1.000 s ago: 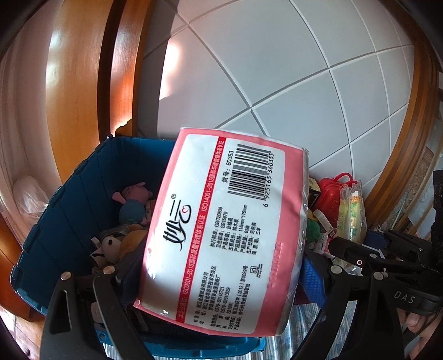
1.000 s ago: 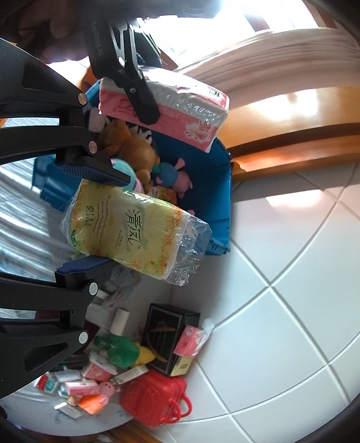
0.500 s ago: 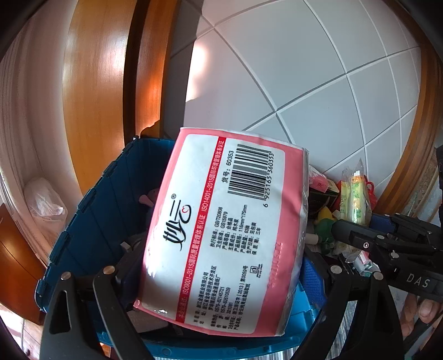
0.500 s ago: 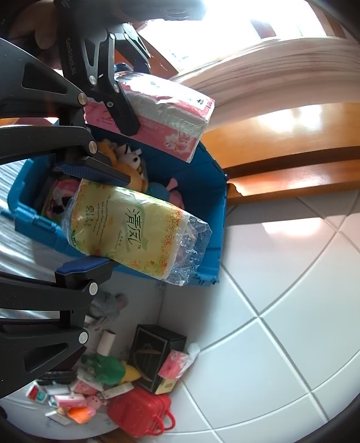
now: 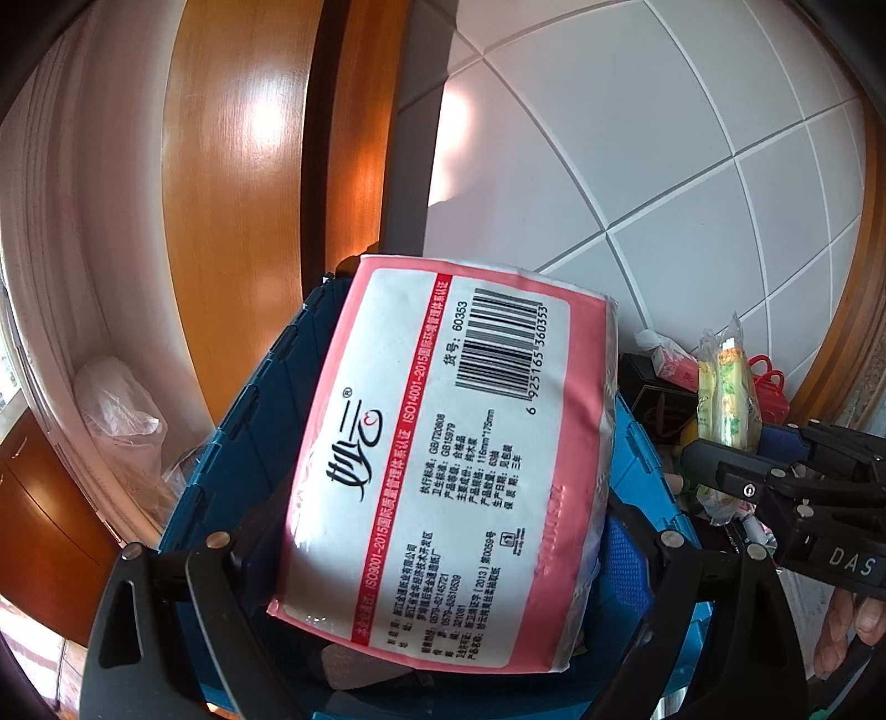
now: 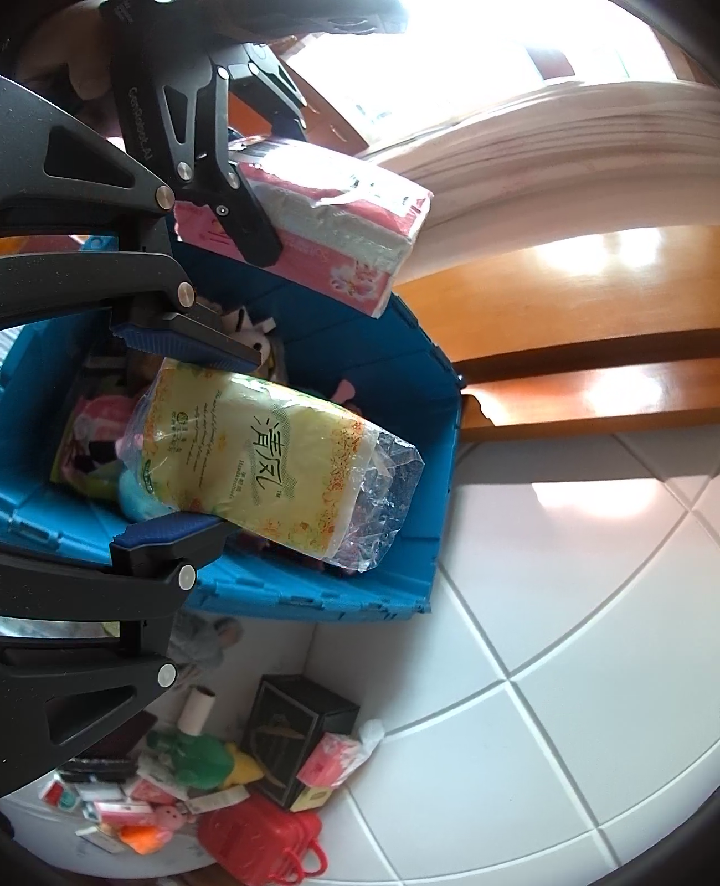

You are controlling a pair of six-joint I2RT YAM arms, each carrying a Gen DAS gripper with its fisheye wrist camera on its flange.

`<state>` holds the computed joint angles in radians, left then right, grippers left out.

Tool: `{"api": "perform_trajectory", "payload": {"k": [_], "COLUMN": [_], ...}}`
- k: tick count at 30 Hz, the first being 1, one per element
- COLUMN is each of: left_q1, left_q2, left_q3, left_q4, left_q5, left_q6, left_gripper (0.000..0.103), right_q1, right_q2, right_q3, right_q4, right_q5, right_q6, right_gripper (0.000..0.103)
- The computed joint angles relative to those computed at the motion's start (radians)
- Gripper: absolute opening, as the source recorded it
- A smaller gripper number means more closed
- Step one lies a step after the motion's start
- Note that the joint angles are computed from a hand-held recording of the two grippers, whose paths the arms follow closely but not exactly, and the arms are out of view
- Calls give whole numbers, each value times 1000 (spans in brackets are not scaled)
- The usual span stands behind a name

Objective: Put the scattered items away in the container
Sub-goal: 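Carry the pink and yellow tissue packs over the blue crate with both tools, then open the left tool to drop the pink pack while the right tool drops the yellow pack into the crate, then move both open tools back from the crate toward the pile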

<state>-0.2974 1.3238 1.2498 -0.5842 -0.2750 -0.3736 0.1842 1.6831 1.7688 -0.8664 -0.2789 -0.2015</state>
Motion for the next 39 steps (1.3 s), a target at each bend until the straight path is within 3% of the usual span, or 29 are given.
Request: {"api": "perform_trajectory", "payload": {"k": [8,10,12,13,14,15,27,34,39], "left_q1": [73,88,85,80,74,66,-46,-195,-336], "left_q2": [-14,-3,28,34,29,29,45,48,107], "left_q3": [-27,-23,7,14,9,11,31,94,203], "left_q4": [8,22,5,-3,-1,-8,-61,-178,-297], "left_q5": [38,84,110,99,87,68,-52,-184,-297], "left_q6": [24,33,22,13,11,4,-32,-131,-256], "left_gripper": [93,94,97,103,103,103,103,103,103], "right_q1": [69,76,75,72,65,56,-27,-116,-277], "right_q2": [47,58,61,57,46,37,-95,-194,-235], "right_q3": [41,57,62,56,42,33,-100,-161,-166], "right_q4": [-9,-14,-4,12,35,50,50,-4,-76], "right_q5": [42,41,40,51,59,64,20,-41,-130], "right_q6": [14,16,25,33,41,47,19,-34,-108], "right_gripper": [47,47,60,82,101,103,103,103,103]}}
